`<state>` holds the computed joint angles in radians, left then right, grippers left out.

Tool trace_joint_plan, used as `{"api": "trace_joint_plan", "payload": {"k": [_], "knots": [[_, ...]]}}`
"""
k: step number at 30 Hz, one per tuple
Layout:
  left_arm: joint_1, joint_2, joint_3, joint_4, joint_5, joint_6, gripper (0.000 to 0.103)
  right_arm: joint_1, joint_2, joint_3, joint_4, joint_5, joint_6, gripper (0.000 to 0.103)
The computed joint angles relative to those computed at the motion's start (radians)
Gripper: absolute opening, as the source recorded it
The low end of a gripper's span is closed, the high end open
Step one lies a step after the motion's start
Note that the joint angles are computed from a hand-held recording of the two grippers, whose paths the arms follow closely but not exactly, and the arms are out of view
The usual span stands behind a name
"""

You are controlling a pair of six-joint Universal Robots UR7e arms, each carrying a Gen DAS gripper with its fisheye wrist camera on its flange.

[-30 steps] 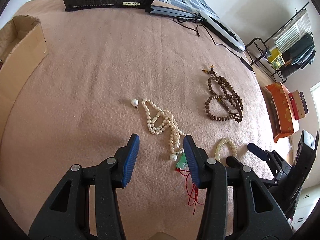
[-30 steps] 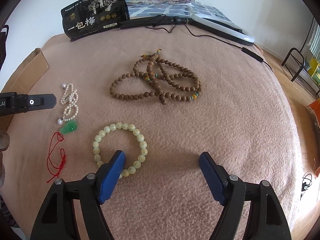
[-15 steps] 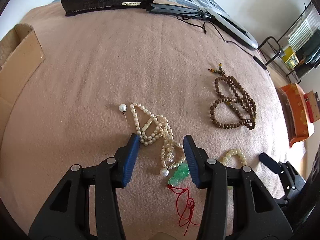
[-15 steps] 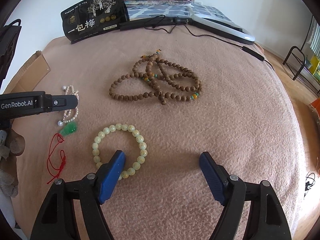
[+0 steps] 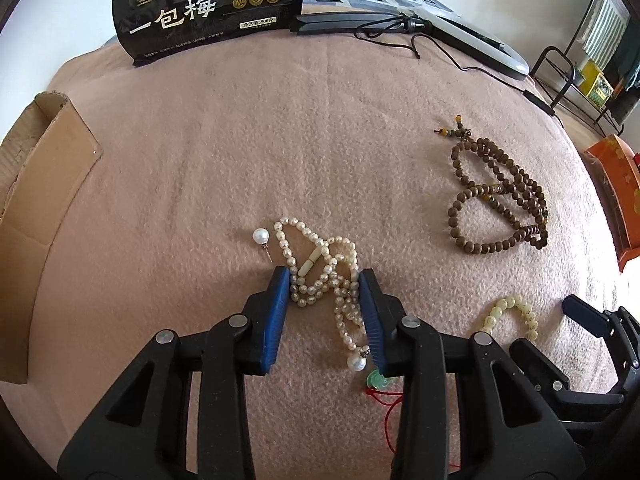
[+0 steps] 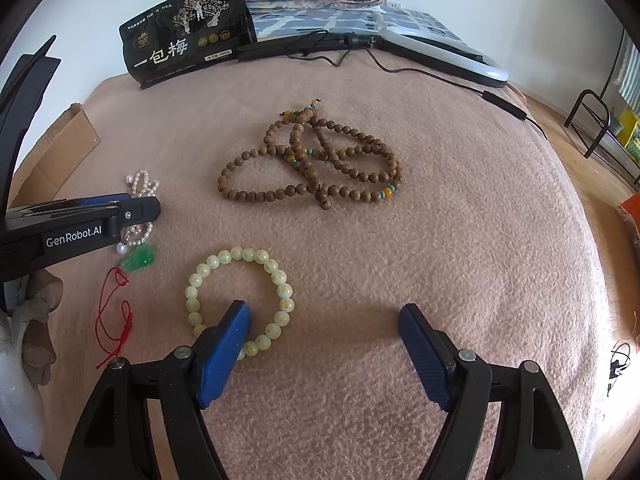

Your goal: Organize jewelry

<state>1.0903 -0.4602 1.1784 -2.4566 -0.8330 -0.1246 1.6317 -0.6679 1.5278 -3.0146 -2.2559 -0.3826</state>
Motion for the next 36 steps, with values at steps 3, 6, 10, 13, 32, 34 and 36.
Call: {"api": "trace_joint_plan", "payload": {"k": [3, 6, 10, 13, 32, 34, 36], "knots": [[0.003, -0.004, -0.006, 0.02, -0.03, -0.024, 0.044, 0.0, 0.001, -0.003, 0.004, 0.0, 0.003, 0.079], [-0.002, 0.005, -0.018, 0.039, -0.035, -0.01, 0.061, 0.0, 0.002, -0.005, 0.004, 0.0, 0.005, 0.079], [-0.011, 0.024, -0.024, 0.026, 0.014, 0.007, 0.061, -0.002, 0.002, -0.012, 0.013, 0.005, 0.012, 0.079], [-0.012, 0.024, -0.011, -0.007, 0.036, 0.035, 0.047, -0.002, 0.003, -0.015, 0.017, 0.006, 0.012, 0.078], [0.028, -0.065, 0.068, -0.06, -0.076, 0.103, 0.006, 0.017, 0.022, -0.052, 0.059, 0.007, 0.002, 0.005], [0.032, -0.084, 0.078, -0.056, -0.097, 0.086, 0.006, 0.02, 0.016, -0.046, 0.054, 0.014, 0.004, 0.005], [0.033, -0.104, 0.093, -0.062, -0.109, 0.081, 0.006, 0.026, 0.011, -0.04, 0.038, 0.016, -0.001, 0.005]]}}
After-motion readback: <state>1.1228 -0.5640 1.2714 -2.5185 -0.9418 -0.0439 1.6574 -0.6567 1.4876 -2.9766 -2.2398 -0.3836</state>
